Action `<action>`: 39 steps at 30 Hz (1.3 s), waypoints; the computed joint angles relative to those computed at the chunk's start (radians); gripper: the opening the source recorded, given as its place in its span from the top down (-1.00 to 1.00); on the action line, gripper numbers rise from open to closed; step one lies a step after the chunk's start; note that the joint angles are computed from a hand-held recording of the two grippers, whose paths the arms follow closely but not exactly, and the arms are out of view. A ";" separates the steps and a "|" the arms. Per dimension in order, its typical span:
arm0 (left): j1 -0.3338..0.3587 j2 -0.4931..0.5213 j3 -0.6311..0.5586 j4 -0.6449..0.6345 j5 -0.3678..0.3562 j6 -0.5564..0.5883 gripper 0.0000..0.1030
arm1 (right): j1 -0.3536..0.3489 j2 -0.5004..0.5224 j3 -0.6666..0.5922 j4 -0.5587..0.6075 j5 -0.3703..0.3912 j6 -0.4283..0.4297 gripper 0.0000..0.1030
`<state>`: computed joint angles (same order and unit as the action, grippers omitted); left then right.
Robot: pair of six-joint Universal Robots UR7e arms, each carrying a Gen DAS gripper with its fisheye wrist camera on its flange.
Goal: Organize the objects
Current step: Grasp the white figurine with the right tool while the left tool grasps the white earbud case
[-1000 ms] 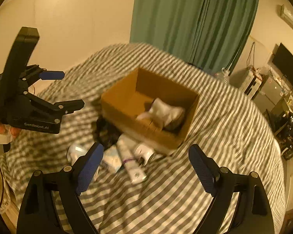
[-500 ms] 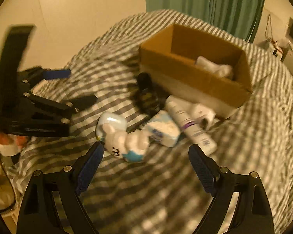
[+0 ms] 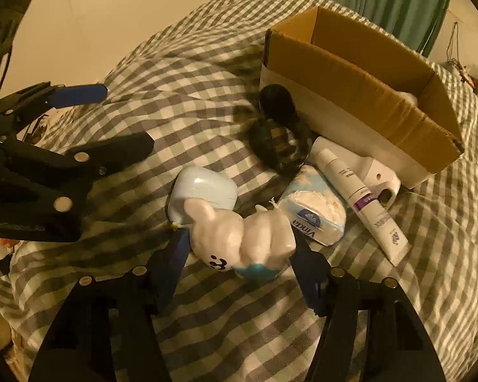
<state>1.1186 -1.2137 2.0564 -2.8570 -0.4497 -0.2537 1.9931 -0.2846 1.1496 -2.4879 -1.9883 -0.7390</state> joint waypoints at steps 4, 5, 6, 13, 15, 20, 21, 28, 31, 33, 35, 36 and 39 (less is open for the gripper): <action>-0.004 0.014 -0.014 0.014 -0.042 0.013 -0.85 | 0.001 -0.047 0.066 -0.115 0.000 -0.029 -0.22; -0.006 0.020 -0.019 0.018 -0.054 0.019 -0.85 | 0.000 -0.058 0.076 -0.135 -0.004 -0.032 -0.22; -0.009 0.031 -0.024 0.012 -0.059 0.032 -0.85 | -0.005 -0.071 0.079 -0.127 -0.001 -0.011 -0.22; -0.011 0.091 -0.069 0.042 -0.108 0.097 -0.37 | -0.033 -0.120 0.110 -0.202 0.005 0.090 -0.23; -0.005 0.099 -0.080 0.068 -0.131 0.094 -0.14 | -0.041 -0.122 0.094 -0.190 0.011 0.111 -0.23; 0.019 0.121 -0.113 0.147 -0.173 0.082 -0.04 | -0.049 -0.127 0.100 -0.204 0.014 0.113 -0.22; 0.026 0.125 -0.123 0.167 -0.183 0.075 -0.05 | -0.048 -0.126 0.102 -0.211 0.012 0.111 -0.23; 0.040 0.145 -0.144 0.241 -0.180 0.049 -0.05 | -0.051 -0.125 0.116 -0.233 0.010 0.116 -0.23; 0.032 0.138 -0.120 0.196 -0.173 0.064 -0.04 | -0.049 -0.129 0.133 -0.256 0.002 0.114 -0.23; 0.023 0.125 -0.104 0.173 -0.167 0.064 0.01 | -0.046 -0.133 0.144 -0.272 -0.002 0.108 -0.22; 0.010 0.116 -0.088 0.142 -0.149 0.067 0.33 | -0.044 -0.137 0.153 -0.283 -0.005 0.099 -0.22; 0.005 0.106 -0.080 0.129 -0.151 0.062 0.38 | -0.042 -0.140 0.160 -0.291 -0.004 0.096 -0.22; -0.006 0.091 -0.065 0.103 -0.144 0.058 0.45 | -0.039 -0.148 0.175 -0.310 0.000 0.084 -0.22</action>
